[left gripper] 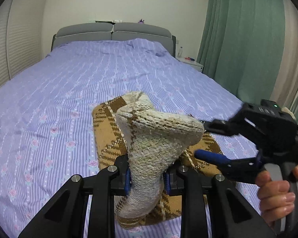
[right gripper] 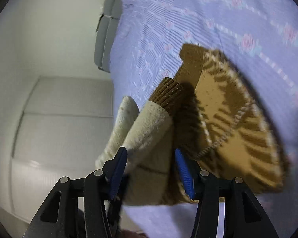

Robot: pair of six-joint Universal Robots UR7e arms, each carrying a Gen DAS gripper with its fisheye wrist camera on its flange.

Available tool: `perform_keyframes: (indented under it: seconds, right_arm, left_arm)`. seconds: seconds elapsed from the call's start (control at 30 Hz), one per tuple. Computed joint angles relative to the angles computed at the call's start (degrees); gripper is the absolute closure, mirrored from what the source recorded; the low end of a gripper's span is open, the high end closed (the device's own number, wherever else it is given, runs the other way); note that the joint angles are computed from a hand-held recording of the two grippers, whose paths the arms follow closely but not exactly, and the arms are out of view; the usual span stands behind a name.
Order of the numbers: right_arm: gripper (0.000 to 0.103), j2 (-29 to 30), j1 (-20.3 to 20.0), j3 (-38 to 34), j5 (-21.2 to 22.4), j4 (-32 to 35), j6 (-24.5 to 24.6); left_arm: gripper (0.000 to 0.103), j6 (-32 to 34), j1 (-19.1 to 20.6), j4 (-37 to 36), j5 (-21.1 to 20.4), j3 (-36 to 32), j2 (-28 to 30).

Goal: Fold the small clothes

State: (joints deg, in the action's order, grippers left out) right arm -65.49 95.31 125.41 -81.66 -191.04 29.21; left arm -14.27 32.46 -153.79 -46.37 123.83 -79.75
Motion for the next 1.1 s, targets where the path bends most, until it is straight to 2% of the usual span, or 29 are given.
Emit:
perform_keyframes:
  seconds: [0.03, 0.1, 0.2, 0.23, 0.27, 0.37, 0.47, 0.53, 0.6, 0.63, 0.77, 0.83, 0.9, 0.93, 0.97, 1.03, 1.07, 1.1]
  right_arm:
    - [0.051, 1.2, 0.0, -0.8, 0.5, -0.8, 0.7]
    - [0.051, 4.1, -0.9, -2.0, 5.2, -4.1, 3.4]
    - [0.048, 6.4, -1.8, -3.2, 8.0, -3.1, 7.3]
    - [0.048, 7.5, -2.5, -3.3, 10.2, -4.0, 9.0]
    - [0.048, 8.2, -2.6, -3.2, 10.4, -5.8, 10.0]
    - [0.049, 8.1, -1.4, -4.3, 3.5, -8.0, 8.3]
    - [0.062, 7.4, -1.5, -6.5, 1.8, -6.4, 5.5]
    - [0.078, 6.5, -1.0, -8.9, -0.8, -1.6, 1.0]
    - [0.086, 6.0, -0.6, -11.0, -3.3, 2.8, -1.6]
    - [0.087, 5.8, -0.4, -11.8, -4.4, 3.9, -3.0]
    - [0.088, 3.5, 0.8, -11.7, -13.1, 6.2, -11.2]
    - [0.088, 3.8, 2.6, -14.0, -22.3, 11.4, -16.1]
    - [0.088, 4.3, 2.8, -16.3, -26.3, 17.1, -18.6]
    - [0.088, 3.8, 2.7, -16.3, -26.5, 18.1, -19.9]
    - [0.085, 3.4, 2.9, -16.2, -26.9, 18.5, -20.3]
    - [0.071, 2.9, 4.8, -16.4, -30.6, 18.3, -21.0]
    - [0.064, 2.6, 6.2, -16.6, -32.2, 17.9, -22.9]
    - [0.062, 2.3, 7.1, -16.8, -31.4, 18.6, -24.6]
  left_arm:
    - [0.078, 0.4, 0.1, -0.1, -0.2, -0.2, 0.2]
    - [0.078, 1.3, 0.1, -0.3, -0.1, -0.2, 0.4]
    - [0.078, 1.3, 0.1, -0.1, -0.6, -0.2, 0.2]
    - [0.078, 1.6, 0.3, 0.0, -1.0, -0.5, 0.3]
    - [0.078, 2.2, 0.2, 0.3, -1.1, -0.5, 0.3]
    - [0.078, 4.0, -0.7, 0.8, -0.9, -0.1, 0.8]
    - [0.078, 5.3, -1.7, 0.2, -0.5, 0.1, 2.4]
    - [0.078, 5.7, -1.9, 0.1, -1.3, -0.1, 3.7]
    - [0.078, 6.1, -2.3, -0.2, -1.7, -0.1, 4.8]
    - [0.077, 6.5, -2.5, -0.5, -1.9, 0.0, 5.3]
    - [0.077, 8.9, -3.5, -2.8, -0.7, -0.1, 8.9]
    - [0.076, 8.6, -3.5, -2.7, -0.2, -0.3, 10.2]
    - [0.073, 9.2, -3.6, -3.7, 0.1, 0.2, 11.0]
    - [0.07, 9.7, -3.6, -4.3, -0.2, 0.9, 10.7]
    - [0.067, 10.3, -3.5, -4.7, -0.5, 1.3, 10.5]
    - [0.063, 11.6, -3.2, -6.0, -1.3, 2.3, 10.1]
    - [0.057, 12.7, -3.0, -6.4, -2.0, 2.7, 9.8]
    - [0.053, 14.3, -2.6, -6.5, -3.1, 2.7, 9.3]
